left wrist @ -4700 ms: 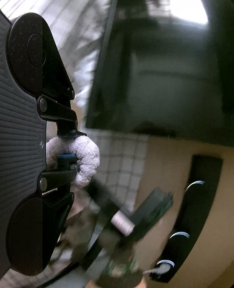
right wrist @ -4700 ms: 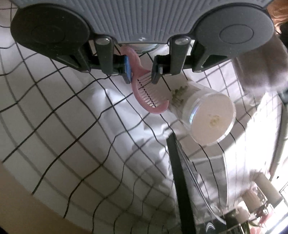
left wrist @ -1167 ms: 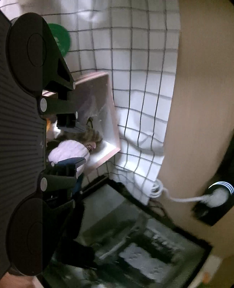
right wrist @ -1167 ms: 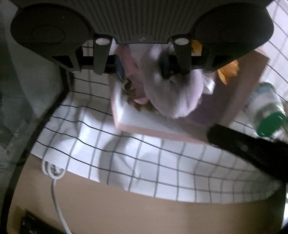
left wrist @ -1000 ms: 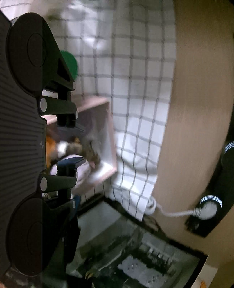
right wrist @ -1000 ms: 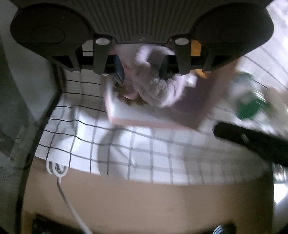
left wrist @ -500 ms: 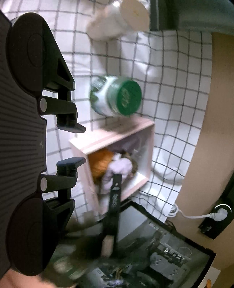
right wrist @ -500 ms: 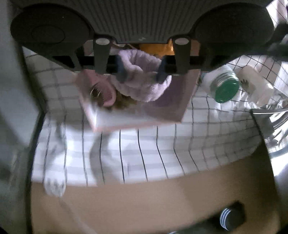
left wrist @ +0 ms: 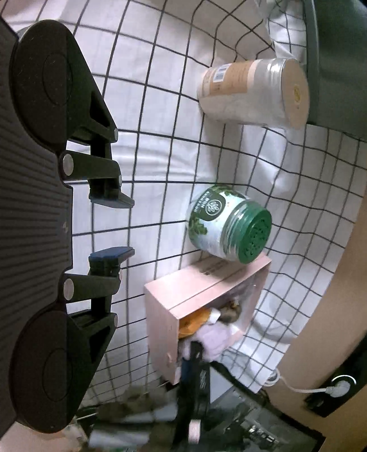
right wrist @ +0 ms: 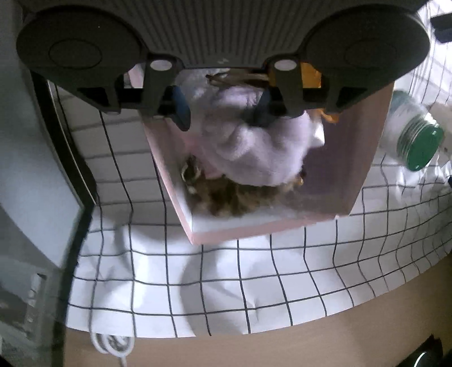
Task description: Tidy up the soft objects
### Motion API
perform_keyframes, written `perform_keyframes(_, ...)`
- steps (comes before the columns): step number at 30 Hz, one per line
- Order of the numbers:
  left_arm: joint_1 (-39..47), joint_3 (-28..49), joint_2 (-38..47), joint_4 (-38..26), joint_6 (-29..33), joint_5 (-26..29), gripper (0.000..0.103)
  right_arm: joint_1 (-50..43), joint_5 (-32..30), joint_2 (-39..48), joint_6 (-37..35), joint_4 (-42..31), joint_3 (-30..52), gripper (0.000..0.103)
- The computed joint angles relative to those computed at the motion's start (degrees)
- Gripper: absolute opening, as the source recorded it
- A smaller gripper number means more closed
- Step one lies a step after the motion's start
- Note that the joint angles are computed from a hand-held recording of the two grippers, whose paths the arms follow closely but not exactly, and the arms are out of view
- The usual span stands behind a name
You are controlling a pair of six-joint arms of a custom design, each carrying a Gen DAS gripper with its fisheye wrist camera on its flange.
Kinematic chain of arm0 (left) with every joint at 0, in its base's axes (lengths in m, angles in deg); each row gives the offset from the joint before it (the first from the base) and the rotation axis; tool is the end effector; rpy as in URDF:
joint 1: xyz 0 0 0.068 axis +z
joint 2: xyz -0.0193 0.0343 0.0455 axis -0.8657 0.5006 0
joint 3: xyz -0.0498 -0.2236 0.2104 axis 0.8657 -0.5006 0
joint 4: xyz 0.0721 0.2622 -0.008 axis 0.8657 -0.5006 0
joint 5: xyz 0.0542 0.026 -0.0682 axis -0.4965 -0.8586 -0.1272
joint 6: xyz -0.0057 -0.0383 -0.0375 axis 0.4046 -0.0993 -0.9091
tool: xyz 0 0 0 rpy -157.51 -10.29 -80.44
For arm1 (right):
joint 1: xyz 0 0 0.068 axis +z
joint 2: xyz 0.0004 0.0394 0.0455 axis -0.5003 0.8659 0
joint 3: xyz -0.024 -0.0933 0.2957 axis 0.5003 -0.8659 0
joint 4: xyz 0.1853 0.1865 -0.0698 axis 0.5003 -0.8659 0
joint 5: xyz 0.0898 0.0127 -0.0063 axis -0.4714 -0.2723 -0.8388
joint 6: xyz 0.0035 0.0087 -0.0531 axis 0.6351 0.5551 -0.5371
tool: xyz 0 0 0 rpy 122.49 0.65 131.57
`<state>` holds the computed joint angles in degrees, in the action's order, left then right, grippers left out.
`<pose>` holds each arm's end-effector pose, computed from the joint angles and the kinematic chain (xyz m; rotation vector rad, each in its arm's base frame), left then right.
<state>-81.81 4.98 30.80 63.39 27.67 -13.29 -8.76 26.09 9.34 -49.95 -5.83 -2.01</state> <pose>0.2300 -0.0991 0.2072 0.2222 2.3948 -0.5228 0.2886 0.1013 0.2149 0.3769 2.3690 0.0846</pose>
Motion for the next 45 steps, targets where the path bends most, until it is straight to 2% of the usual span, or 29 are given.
perform_keyframes(2,-3.05,-1.62,-1.28,2.27,-2.18,-3.90,0.033,0.92,0.73,-4.51,1.06,-0.75,-2.13,0.050)
perform_keyframes(4,-6.65,-3.15,-3.27,3.34,-4.06,-8.31,0.033,2.79,3.24,-9.83,1.51,2.38,-5.91,0.057)
perform_keyframes(5,-8.95,-4.24,-4.45,3.84,-5.30,-11.42,0.033,4.02,4.60,-12.39,1.49,3.74,-7.71,0.067)
perform_keyframes(7,-15.37,-5.93,-5.80,4.40,-10.05,-19.52,0.033,6.79,6.81,-16.37,1.20,4.33,-10.19,0.069)
perform_keyframes(12,-36.44,-6.01,-2.46,0.51,-29.72,-42.17,0.033,17.03,9.76,-23.61,-3.83,7.43,-18.08,0.069)
perform_keyframes(14,-44.31,-4.55,2.80,-0.92,-36.19,-49.97,0.033,20.04,7.36,-24.02,-5.02,5.30,-19.79,0.069)
perform_keyframes(16,-49.73,-1.63,8.32,-4.91,-43.12,-55.38,0.033,21.01,2.80,-24.94,-6.39,5.41,-22.65,0.069)
perform_keyframes(19,-54.65,2.20,14.68,-9.90,-51.05,-58.95,0.033,21.55,0.89,-26.14,-6.20,7.80,-27.19,0.069)
perform_keyframes(22,-56.85,5.29,18.64,-12.91,-54.34,-61.55,0.033,21.33,0.61,-26.22,-6.20,8.89,-30.15,0.070)
perform_keyframes(28,-55.07,8.46,21.98,-13.39,-53.41,-62.26,0.033,23.55,5.03,-23.41,-9.46,14.41,-32.55,0.080)
perform_keyframes(33,-53.85,10.37,24.22,-14.25,-53.99,-63.23,0.033,19.05,3.02,-19.85,-12.15,16.92,-31.56,0.102)
perform_keyframes(37,-54.21,12.76,26.52,-17.38,-54.86,-64.62,0.033,15.83,0.25,-18.46,-15.89,23.49,-33.90,0.103)
perform_keyframes(45,-54.02,12.86,26.50,-17.48,-55.71,-64.58,0.033,16.21,1.56,-17.88,-15.85,28.67,-36.26,0.103)
